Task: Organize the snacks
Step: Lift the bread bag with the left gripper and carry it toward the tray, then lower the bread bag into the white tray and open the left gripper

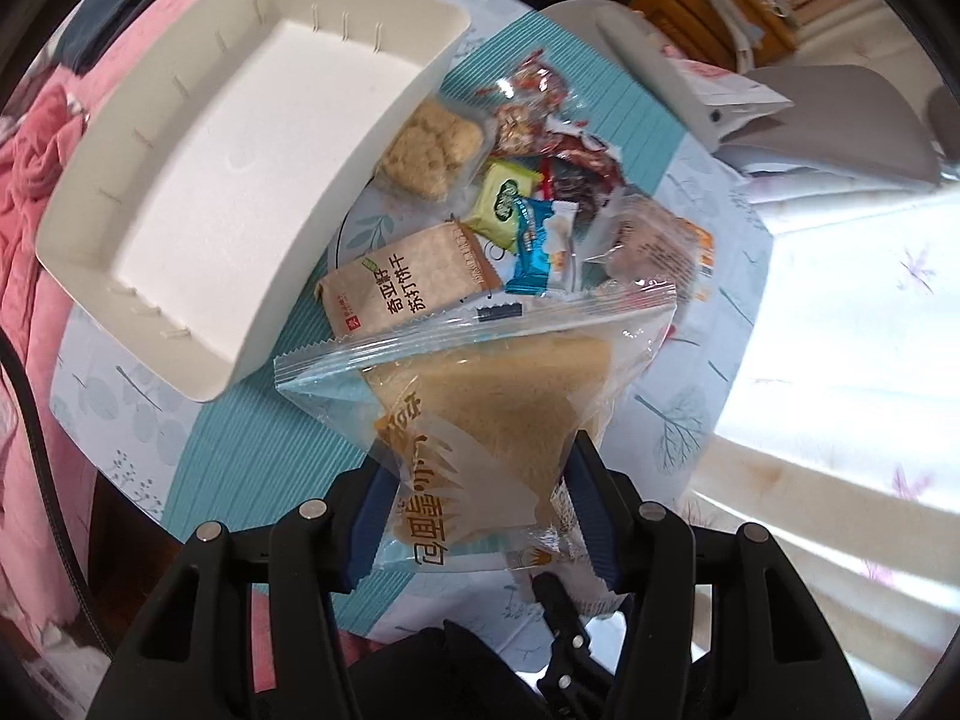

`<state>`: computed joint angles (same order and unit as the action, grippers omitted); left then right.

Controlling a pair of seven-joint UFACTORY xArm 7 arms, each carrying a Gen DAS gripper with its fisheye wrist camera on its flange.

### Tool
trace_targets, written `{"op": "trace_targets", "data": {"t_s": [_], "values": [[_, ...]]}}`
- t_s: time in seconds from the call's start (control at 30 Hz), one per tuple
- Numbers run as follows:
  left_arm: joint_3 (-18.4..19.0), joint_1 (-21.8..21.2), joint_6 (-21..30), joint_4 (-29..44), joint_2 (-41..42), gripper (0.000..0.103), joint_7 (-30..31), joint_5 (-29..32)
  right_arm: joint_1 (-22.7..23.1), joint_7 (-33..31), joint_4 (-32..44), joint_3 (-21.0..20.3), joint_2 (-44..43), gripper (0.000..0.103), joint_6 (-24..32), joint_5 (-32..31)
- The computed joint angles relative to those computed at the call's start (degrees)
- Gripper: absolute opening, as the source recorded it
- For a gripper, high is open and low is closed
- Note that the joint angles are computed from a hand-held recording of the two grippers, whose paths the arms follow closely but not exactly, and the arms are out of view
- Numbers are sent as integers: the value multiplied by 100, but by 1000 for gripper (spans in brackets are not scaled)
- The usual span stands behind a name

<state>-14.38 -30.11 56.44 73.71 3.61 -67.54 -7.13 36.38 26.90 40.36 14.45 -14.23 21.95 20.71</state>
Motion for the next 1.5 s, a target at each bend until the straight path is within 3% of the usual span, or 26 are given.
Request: {"op": "trace_targets", "data": {"t_s": [0.43,0.7,0.9,1.13,1.3,1.5], "values": [[91,258,164,-428,-985,54,1273,-259,-487,2013,637,640,99,52,148,-1810],[270,580,459,-507,-1478,54,2285,-303,-568,3739,1585,987,761,52,337,-3497],[445,875,604,-528,-1746,54,3136,-242,-194,4944,2494,870,1504,52,598,-4762],[694,1222,485,-760,-1966,54,4169,-255,598,6048,3591,366,2385,52,917,-5880],[800,1401,192,-1043,-2049,54,4826,-315,1155,6415,4279,-51,2947,52,1133,-6185],[889,1575,-137,-1362,-2053,54,5460,-285,1578,6359,4992,-351,3604,52,1203,-5925]]}}
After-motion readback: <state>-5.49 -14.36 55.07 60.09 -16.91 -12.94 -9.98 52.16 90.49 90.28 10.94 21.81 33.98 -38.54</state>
